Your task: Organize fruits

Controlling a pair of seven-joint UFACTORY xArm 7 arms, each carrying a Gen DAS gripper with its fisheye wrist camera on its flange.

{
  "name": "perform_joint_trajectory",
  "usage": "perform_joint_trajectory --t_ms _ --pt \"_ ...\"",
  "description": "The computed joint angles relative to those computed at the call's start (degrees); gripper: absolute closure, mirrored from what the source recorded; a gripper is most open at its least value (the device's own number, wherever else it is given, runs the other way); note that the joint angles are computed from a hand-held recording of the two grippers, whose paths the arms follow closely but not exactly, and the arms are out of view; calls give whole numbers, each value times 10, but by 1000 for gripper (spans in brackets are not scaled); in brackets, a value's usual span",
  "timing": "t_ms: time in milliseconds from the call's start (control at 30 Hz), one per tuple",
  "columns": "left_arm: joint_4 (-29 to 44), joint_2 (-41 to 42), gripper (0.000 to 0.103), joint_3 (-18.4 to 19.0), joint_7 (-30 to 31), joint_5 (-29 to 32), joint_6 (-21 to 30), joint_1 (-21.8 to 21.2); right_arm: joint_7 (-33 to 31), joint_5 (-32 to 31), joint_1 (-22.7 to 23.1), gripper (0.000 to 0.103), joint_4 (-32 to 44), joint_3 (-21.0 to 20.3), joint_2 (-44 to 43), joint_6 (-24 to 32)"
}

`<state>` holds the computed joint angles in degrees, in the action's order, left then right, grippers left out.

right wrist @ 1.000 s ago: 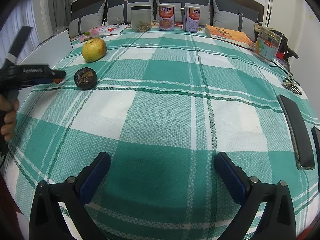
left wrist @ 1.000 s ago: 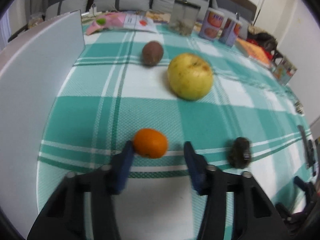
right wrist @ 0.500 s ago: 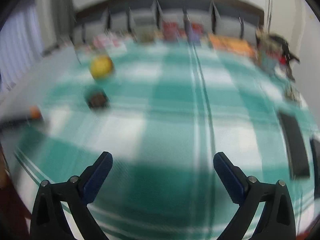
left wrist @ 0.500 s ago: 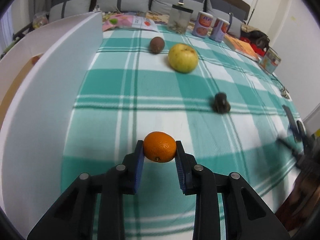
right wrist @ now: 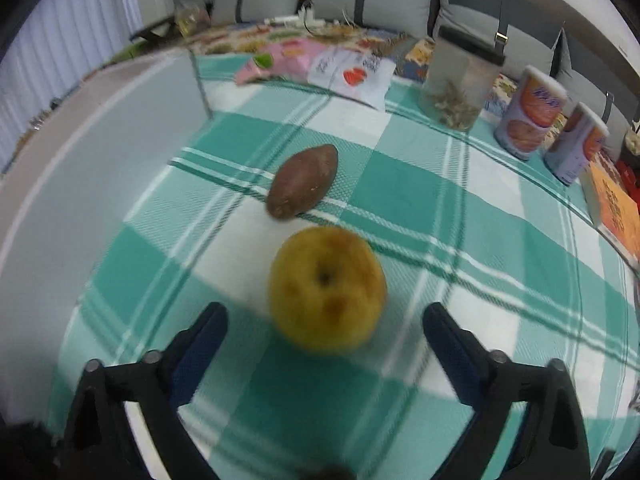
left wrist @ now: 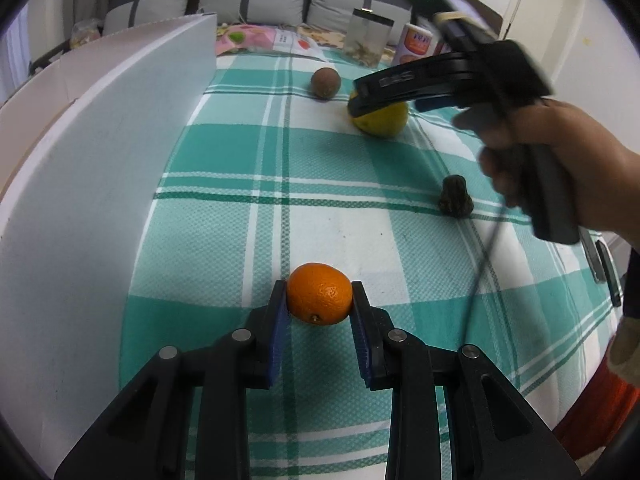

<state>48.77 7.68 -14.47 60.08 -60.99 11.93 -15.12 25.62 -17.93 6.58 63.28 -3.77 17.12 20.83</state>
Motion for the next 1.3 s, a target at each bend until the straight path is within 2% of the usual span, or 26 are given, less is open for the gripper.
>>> perform_joint_trajectory --t_ms 33,167,233,333,367,433,533,600,700,733,767,800,833,867,933,1000,1067,1133,1200,1233,1300 --pt "1 1 73 0 0 -1 2 1 -11 17 -8 38 5 7 4 8" --pt "6 4 73 -1 6 -7 6 3 -33 86 -42 38 -62 25 -47 -61" --pt "6 3 73 -2 9 -9 10 4 -41 96 -50 38 -114 20 -97 -80" --pt "-2 -9 73 -2 17 -17 20 0 -100 151 -69 38 -196 26 -189 -85" --pt "-8 -16 73 -3 23 -23 24 -3 -102 143 -91 38 -232 41 -233 -75" --pt "-16 -23 73 -1 26 -26 22 -14 -86 102 -97 38 -306 35 -323 -51" --pt "-27 -26 73 -2 9 -11 12 -35 -88 109 -106 38 -420 42 -457 4" --pt "-33 -28 73 -3 -4 1 7 -46 -78 117 -108 38 -478 55 -515 19" --pt "-44 -24 71 -5 -36 33 -10 -60 -29 121 -117 38 -553 91 -577 3" --pt "-48 -23 68 -8 -43 36 -24 -63 0 117 -124 37 -582 114 -601 -23" --pt "-49 -23 65 -11 -37 28 -28 -61 24 110 -133 34 -595 138 -613 -36" --pt "-52 -27 49 -12 -37 27 -24 -58 48 103 -139 30 -601 160 -625 -31" --pt "-55 -30 27 -9 -50 36 -22 -58 67 98 -137 22 -606 174 -637 -25" --pt "-61 -36 21 -3 -75 50 -23 -58 73 94 -131 16 -606 172 -639 -23" --pt "-66 -44 20 1 -75 39 -14 -52 84 86 -115 14 -612 174 -666 2" --pt "-70 -46 20 12 -89 52 2 -48 91 74 -103 12 -618 178 -688 25" --pt "-77 -53 20 16 -73 39 3 -45 106 68 -93 11 -627 178 -703 42" --pt "-82 -56 20 19 -72 40 2 -47 108 76 -83 11 -635 154 -701 46" --pt "-87 -57 20 18 -72 45 -11 -53 117 72 -83 7 -638 159 -688 40" --pt "-90 -55 18 17 -75 53 -22 -56 121 67 -82 2 -636 165 -682 42" --pt "-98 -53 18 12 -76 70 -48 -64 133 60 -83 0 -638 173 -677 36"
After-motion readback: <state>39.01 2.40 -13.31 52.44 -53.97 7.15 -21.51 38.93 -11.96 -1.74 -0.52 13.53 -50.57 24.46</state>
